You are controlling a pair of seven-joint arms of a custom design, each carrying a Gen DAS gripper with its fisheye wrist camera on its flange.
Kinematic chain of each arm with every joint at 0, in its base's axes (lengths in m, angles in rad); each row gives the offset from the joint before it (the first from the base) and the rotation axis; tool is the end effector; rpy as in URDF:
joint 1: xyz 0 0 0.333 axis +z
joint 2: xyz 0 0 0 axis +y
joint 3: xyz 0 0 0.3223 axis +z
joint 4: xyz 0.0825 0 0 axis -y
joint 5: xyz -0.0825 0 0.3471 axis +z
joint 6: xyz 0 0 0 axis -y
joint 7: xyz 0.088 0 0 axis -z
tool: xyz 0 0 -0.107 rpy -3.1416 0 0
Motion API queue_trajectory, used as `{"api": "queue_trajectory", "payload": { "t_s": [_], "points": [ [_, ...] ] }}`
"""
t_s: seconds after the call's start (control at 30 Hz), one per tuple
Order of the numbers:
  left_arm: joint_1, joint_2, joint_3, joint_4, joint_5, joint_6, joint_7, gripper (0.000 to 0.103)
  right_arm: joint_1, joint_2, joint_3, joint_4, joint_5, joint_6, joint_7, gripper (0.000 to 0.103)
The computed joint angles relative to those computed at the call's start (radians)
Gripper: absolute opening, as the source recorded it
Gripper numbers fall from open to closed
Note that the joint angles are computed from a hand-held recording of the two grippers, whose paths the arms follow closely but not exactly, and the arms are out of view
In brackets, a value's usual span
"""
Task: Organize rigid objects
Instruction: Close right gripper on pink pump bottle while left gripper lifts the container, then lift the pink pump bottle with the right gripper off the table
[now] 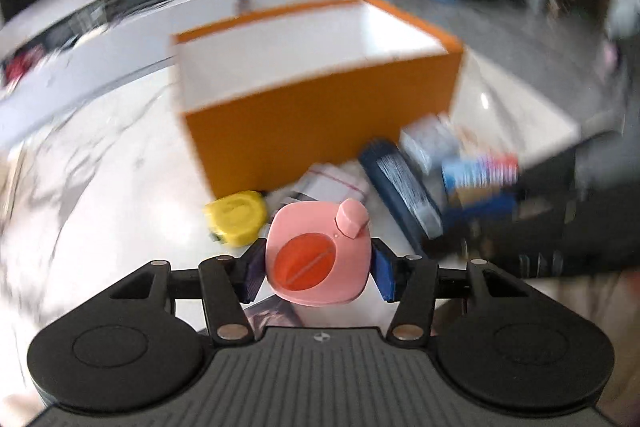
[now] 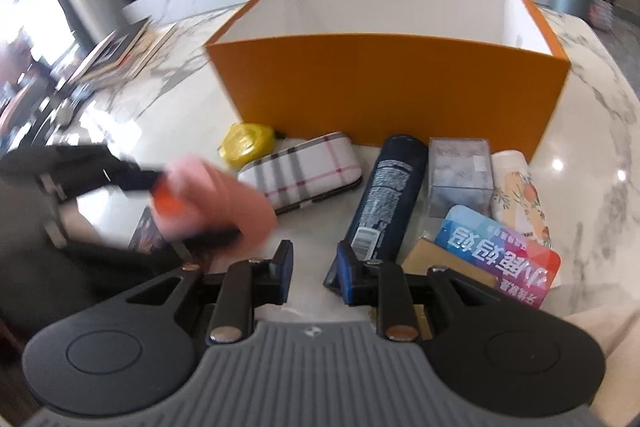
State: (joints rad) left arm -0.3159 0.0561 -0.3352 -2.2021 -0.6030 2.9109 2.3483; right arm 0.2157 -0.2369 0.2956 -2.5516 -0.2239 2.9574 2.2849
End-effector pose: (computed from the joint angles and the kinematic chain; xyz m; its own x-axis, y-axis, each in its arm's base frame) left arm 0.4590 -0.3029 0.4548 -0.7688 -0.6395 -0.0033 -0.4836 0.5847 -0.6513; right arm 0.3835 0.2375 0.4514 0.0795 -0.9781 -0.1925 -0.8200 0.0457 -0.5705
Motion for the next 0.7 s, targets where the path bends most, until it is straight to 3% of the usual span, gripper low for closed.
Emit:
{"api": "queue_trajectory", "payload": {
  "t_s": [0.1, 0.27, 0.43, 0.6, 0.7],
  "points": [
    [0.015, -0.064, 0.033, -0.010, -0.034, -0.054, -0.069, 0.061, 0.139, 0.011, -0.095, 0.010, 0.120, -0.022, -0.240, 0.026],
    [-0.009, -0.150, 0.101, -0.065, -0.026, -0.084, -0.127, 0.061, 0.260, 0.065, -0.120, 0.055, 0.248, -0.093, -0.583, 0.026],
    [-0.036, -0.184, 0.150, -0.105, -0.036, -0.097, -0.144, 0.061, 0.270, 0.156, -0.092, 0.123, 0.232, -0.156, -0.708, 0.034],
    [-0.048, -0.210, 0.184, -0.125, -0.068, -0.107, -0.117, 0.061, 0.278, 0.223, -0.100, 0.176, 0.222, -0.196, -0.774, 0.034],
    [-0.049, -0.220, 0.198, -0.128, -0.071, -0.119, -0.109, 0.061, 0.280, 0.236, -0.108, 0.204, 0.210, -0.229, -0.784, 0.040]
  ]
}}
